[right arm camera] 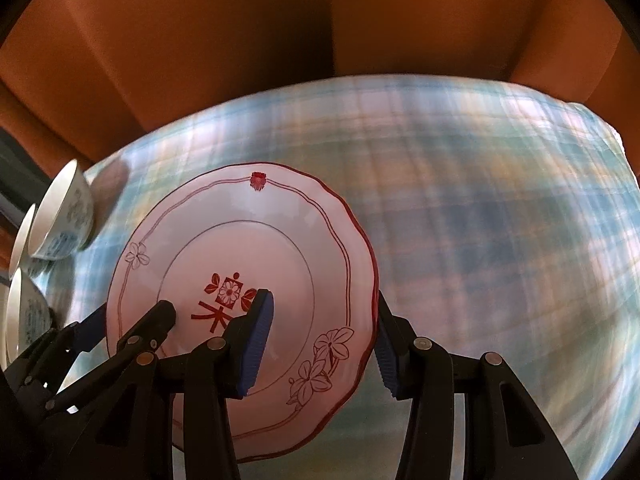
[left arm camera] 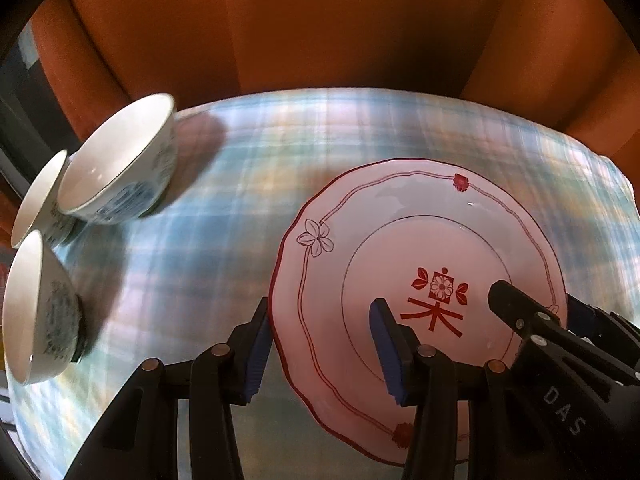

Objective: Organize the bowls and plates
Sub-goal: 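Lift the red-rimmed plate with both grippers toward the yellow-flower plate stack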

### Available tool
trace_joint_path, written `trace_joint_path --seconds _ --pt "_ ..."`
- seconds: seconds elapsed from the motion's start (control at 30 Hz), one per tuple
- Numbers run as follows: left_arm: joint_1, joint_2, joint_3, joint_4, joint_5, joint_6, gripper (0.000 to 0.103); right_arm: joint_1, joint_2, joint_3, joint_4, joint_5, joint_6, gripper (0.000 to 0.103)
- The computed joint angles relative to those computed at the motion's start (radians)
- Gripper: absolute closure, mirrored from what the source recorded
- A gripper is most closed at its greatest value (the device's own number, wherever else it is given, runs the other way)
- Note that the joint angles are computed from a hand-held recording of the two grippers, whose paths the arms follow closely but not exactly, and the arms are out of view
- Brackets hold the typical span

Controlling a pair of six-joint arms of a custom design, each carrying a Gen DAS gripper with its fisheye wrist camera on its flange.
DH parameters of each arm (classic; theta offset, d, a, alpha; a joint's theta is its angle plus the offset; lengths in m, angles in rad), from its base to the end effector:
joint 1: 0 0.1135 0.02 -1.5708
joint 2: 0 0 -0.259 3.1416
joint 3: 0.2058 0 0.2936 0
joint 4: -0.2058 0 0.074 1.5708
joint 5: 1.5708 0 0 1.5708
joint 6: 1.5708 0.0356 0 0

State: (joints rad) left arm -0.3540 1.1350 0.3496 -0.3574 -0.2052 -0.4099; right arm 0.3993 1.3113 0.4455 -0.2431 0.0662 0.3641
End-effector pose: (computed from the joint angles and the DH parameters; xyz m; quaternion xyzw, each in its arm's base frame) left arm 0.1915 -0.0630 0.0885 -0.0489 0.9711 0.0141 0.2333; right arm 0.2168 0.0889 0.0858 -0.0095 0.9729 0.0553 0.2243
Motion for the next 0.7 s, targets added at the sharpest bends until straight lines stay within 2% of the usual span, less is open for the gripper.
trace_joint_path --seconds 0.23,0.43,0.53,0.7 --pt "0.099 -0.272 -0.107 -0.176 0.055 0.084 0.055 0.186 -0.024 -0.004 -0.096 0.062 0.166 0.052" --pt "0.254 -0.490 -0.160 -0.361 0.120 0.200 0.055 0.333 -0.015 0.012 -0.152 0.082 0.304 0.052" --pt "0.331 -0.547 -0.183 -0.411 0.180 0.240 0.055 0.387 0.011 0.025 -0.160 0.084 0.356 0.051" --pt "0.342 -0.560 -0.186 -0.404 0.181 0.256 0.055 0.398 0.054 0.051 -0.162 0.093 0.374 0.049"
